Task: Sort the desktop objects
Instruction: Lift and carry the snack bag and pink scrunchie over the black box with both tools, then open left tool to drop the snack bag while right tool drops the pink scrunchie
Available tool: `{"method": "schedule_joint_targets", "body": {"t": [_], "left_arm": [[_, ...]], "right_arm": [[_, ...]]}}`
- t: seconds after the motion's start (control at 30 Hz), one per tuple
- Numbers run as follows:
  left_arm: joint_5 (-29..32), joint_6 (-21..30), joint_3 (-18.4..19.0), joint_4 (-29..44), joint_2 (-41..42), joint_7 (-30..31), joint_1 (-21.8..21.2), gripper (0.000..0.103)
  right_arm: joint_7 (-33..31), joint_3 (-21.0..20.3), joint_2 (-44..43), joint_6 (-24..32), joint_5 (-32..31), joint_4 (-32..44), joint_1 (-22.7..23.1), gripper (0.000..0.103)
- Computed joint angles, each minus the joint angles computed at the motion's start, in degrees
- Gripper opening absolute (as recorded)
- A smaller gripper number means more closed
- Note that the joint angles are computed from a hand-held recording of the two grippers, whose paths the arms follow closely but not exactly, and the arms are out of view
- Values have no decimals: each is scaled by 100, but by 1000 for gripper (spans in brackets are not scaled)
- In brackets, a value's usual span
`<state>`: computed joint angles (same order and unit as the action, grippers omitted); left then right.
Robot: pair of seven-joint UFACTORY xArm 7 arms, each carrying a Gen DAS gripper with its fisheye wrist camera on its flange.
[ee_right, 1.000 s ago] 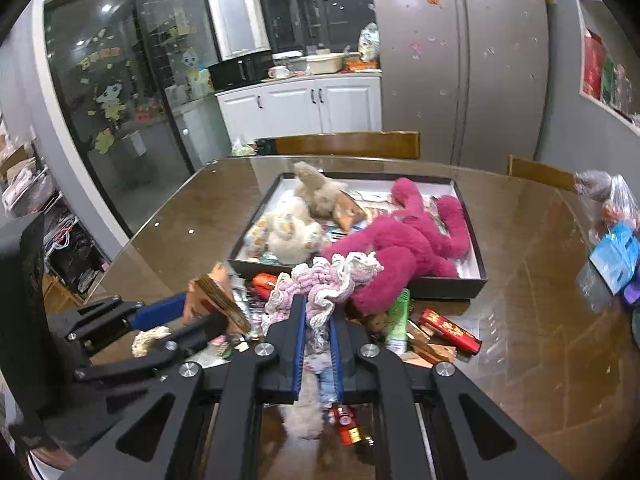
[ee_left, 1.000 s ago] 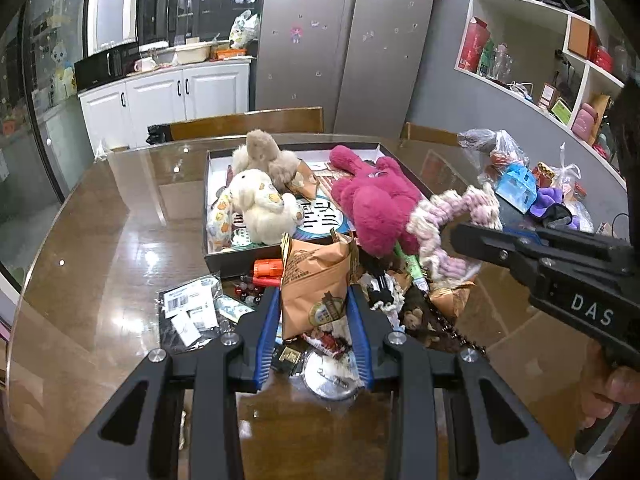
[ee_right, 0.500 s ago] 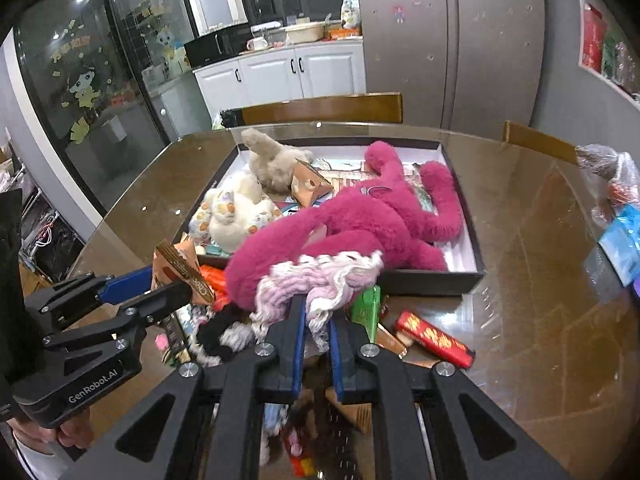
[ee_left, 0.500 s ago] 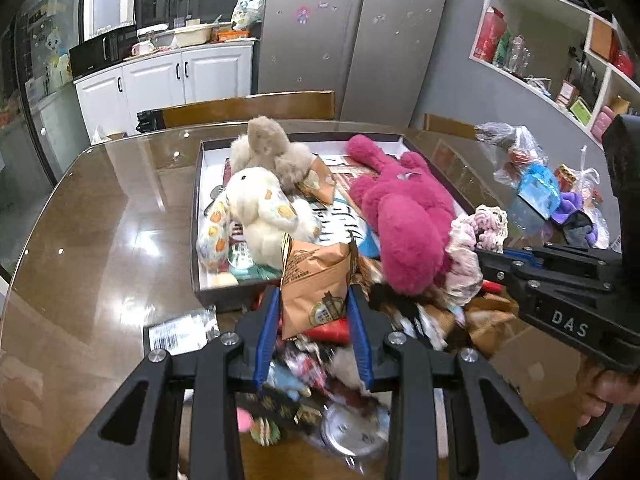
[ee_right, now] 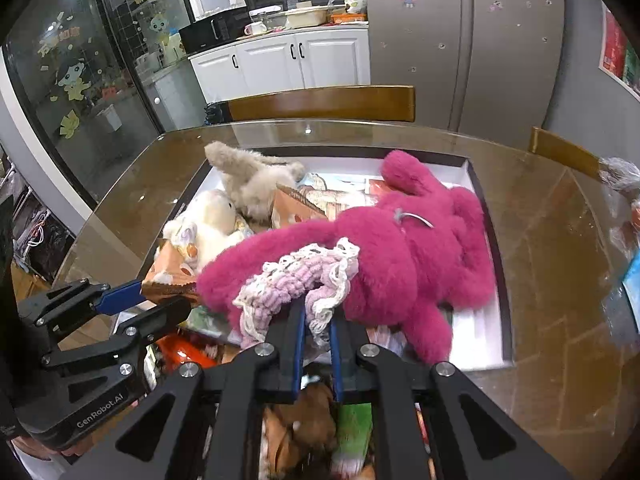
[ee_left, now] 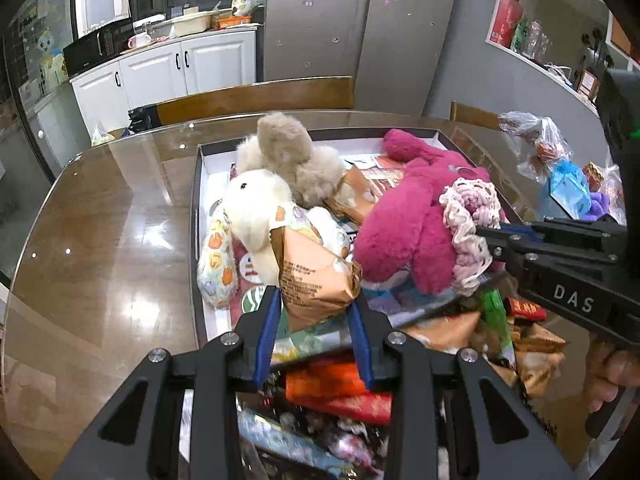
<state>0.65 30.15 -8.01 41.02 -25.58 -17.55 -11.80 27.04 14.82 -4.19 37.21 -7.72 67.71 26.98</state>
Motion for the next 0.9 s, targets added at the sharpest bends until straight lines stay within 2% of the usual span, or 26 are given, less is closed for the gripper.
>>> {"method": "schedule_joint_targets", "body": {"t": [0.3,0.53,0.6,0.63,0.67,0.7,0.77,0.9], "left_arm": [[-84,-123,111,31,233,193,7,34],[36,-49,18,4,188,-6,98,34],[130,34,-48,-8,129,-164,167,36],[192,91,-82,-2,107,-243,202,38],[309,180,-152,12,71,-370,268,50],[482,282,-251,30,26,-545,365,68],[804,292,-396,-29,-146,-865,510,80],[862,270,-288,-150,-478,-861,411,81]], "right_arm": [[-97,-93,394,-165,82,165,3,11],[97,-74,425,-41,-245,254,87,12],[136,-62,421,86,-356,302,108,29],[171,-54,397,156,-413,319,121,50],[170,-51,357,162,-427,300,127,62],[171,-41,297,122,-449,264,136,64],[275,-7,190,115,-635,241,141,65],[396,50,-3,116,-740,201,129,70]]}}
